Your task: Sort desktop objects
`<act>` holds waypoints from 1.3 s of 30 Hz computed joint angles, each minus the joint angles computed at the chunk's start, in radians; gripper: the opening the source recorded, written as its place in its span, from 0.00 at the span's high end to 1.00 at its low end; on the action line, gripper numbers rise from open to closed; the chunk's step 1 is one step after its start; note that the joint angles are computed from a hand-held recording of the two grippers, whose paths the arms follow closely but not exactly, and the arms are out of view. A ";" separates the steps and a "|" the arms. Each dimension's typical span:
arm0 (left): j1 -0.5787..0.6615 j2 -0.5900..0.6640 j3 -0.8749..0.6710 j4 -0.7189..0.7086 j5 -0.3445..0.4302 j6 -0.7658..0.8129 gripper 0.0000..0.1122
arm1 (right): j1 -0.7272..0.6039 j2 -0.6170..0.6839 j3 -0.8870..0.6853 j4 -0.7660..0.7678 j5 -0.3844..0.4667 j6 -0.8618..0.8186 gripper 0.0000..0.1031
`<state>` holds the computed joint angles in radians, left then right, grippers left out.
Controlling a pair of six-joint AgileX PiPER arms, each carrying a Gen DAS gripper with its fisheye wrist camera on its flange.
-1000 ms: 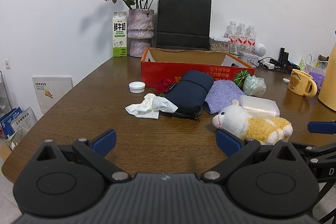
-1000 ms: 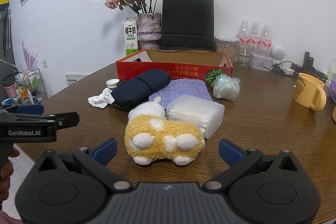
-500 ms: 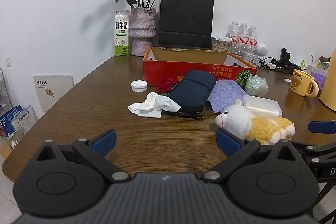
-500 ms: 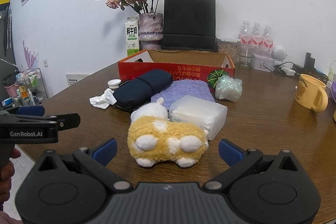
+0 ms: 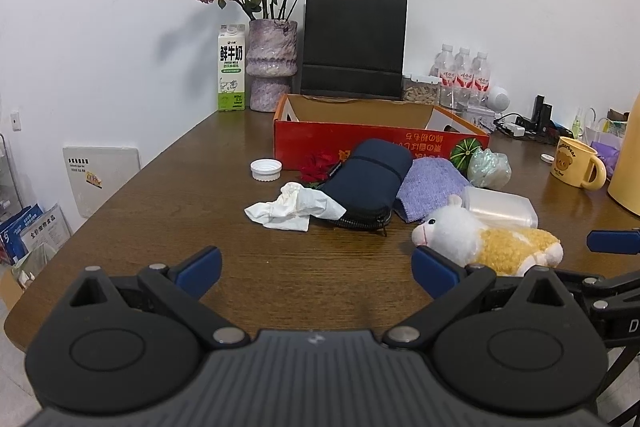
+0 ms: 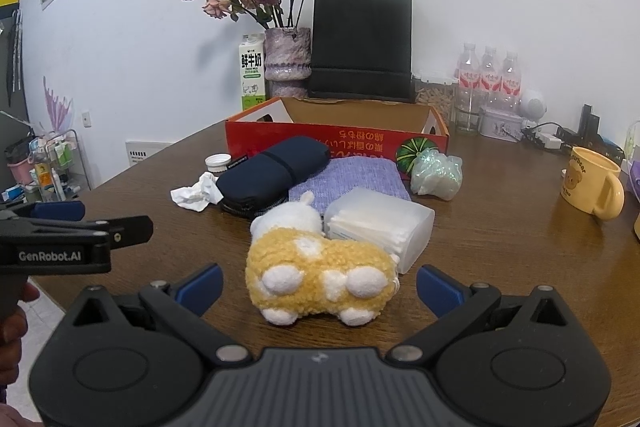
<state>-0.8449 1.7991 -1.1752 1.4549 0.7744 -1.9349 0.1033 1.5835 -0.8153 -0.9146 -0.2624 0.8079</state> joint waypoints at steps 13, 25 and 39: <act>0.005 -0.002 0.007 0.028 0.006 -0.026 0.08 | 0.018 -0.007 -0.005 0.046 0.023 -0.039 0.00; 0.036 0.007 -0.011 0.016 -0.032 0.003 0.08 | 0.057 0.016 -0.052 0.011 0.097 0.011 0.00; 0.089 0.068 -0.083 -0.099 -0.066 0.110 0.08 | 0.066 0.128 -0.171 -0.512 0.154 0.566 0.00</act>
